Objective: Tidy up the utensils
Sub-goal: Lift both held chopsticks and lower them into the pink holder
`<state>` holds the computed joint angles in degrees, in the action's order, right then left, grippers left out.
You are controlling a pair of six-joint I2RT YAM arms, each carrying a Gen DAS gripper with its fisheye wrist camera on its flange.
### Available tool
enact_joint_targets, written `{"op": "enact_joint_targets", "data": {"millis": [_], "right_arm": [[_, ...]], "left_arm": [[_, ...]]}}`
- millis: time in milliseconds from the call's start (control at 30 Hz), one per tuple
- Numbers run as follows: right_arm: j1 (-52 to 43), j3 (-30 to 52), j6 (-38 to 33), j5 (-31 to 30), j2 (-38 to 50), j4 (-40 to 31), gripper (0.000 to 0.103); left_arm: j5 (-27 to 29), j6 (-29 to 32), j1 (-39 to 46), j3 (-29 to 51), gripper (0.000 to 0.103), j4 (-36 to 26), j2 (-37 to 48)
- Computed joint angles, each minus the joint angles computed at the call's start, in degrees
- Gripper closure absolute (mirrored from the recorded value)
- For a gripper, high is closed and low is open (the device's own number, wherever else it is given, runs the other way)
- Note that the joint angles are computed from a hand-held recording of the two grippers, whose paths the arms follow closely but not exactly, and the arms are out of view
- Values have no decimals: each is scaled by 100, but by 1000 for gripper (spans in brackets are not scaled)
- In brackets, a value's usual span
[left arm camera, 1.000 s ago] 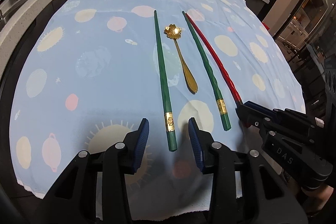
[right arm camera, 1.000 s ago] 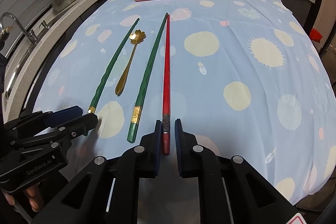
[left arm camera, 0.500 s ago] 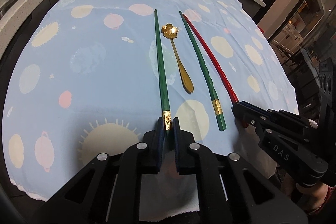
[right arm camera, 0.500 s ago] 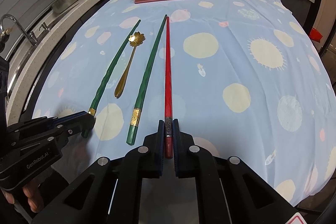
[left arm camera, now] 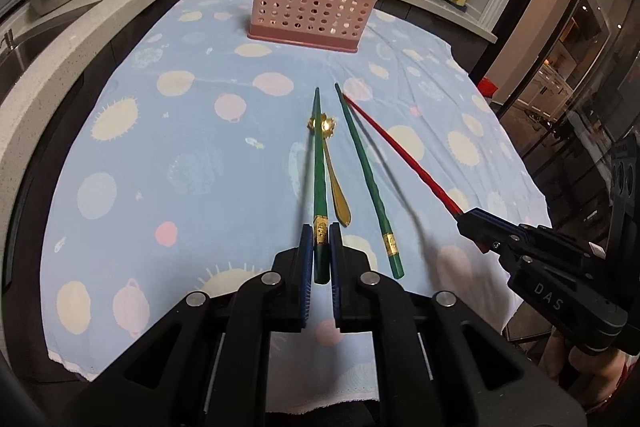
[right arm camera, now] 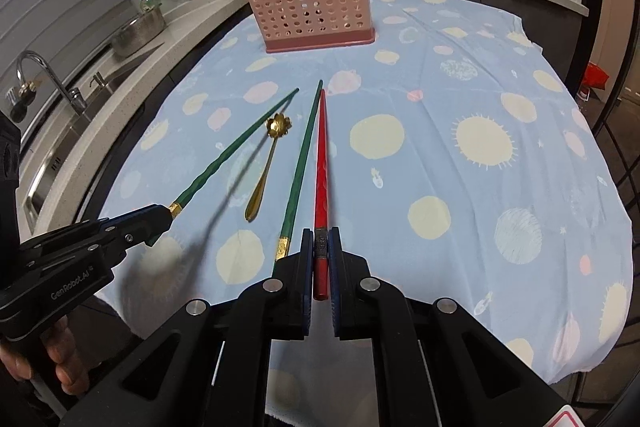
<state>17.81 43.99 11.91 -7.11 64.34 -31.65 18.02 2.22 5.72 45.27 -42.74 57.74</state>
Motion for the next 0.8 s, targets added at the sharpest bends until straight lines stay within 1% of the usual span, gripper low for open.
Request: {"op": "enact_joint_targets", "data": {"millis": [167,400,600,800], "right_arm": [[-247,422,-15,-122,-197,-148,96],[-595,1243,-114,-288,-78,-144,96],[-916,2043,-158,-514,463,62,96],[-987,2879,-186,-536,1170,262,96]], "left_arm": [[107,-20,130,515,96,-139,-28],[231,-137,245,1506,96,-55,356],[220,-321,238,2563,96,184,1050],[125,-417,245,3568,96,339,1811]]}}
